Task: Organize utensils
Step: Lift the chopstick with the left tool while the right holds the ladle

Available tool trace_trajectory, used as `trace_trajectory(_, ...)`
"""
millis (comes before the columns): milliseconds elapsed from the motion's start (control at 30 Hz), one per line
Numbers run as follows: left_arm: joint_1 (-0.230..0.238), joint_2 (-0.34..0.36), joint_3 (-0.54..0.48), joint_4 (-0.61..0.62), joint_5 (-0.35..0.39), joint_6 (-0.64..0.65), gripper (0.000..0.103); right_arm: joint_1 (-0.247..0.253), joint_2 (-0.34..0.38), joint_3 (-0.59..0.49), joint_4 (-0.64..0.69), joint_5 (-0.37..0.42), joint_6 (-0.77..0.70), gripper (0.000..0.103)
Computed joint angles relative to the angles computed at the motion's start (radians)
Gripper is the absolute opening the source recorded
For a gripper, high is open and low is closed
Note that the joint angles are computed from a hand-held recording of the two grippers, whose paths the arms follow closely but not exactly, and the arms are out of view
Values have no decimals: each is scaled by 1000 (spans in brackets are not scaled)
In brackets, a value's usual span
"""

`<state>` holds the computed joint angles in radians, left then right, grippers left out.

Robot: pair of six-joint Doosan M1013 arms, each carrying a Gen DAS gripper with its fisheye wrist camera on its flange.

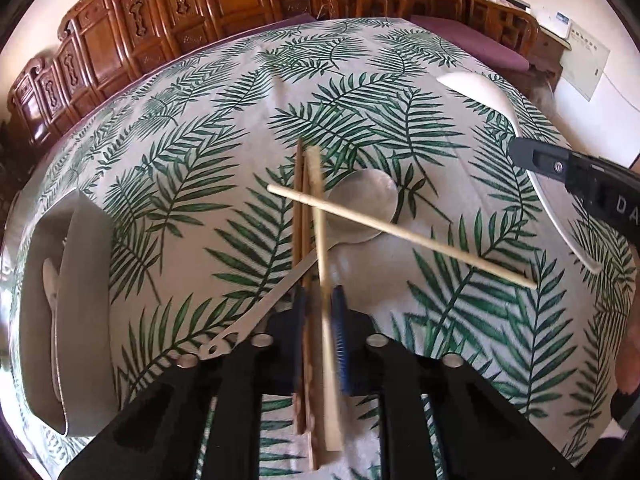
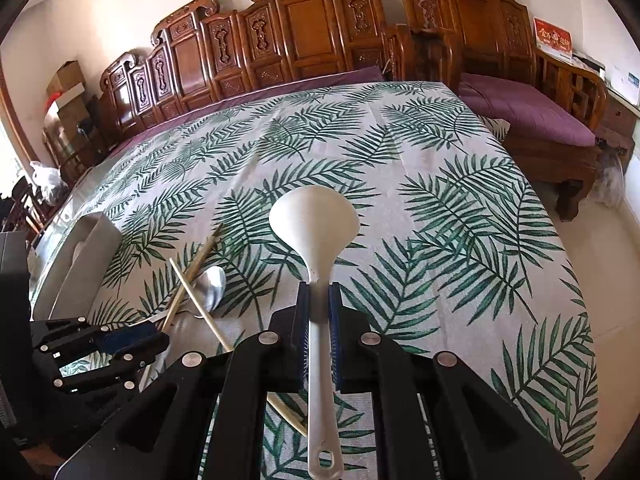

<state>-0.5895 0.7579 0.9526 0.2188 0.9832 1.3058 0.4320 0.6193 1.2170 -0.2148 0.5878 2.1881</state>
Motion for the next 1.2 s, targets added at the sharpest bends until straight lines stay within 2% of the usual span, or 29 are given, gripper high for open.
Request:
trace_trajectory(67, 3, -6, 12, -8, -10, 7, 5, 3, 3, -6, -1, 4, -8, 11)
trace_trajectory(433, 23, -55, 67, -51, -80, 55, 4, 22, 15, -34, -6, 21, -42, 11)
trace_trajectory(733, 55, -101, 107, -32, -139, 51, 4, 45, 24, -62, 30, 16, -110, 11)
trace_trajectory(1200, 112, -144, 137, -35, -178, 54, 4, 85, 34, -101, 74, 17, -202, 11)
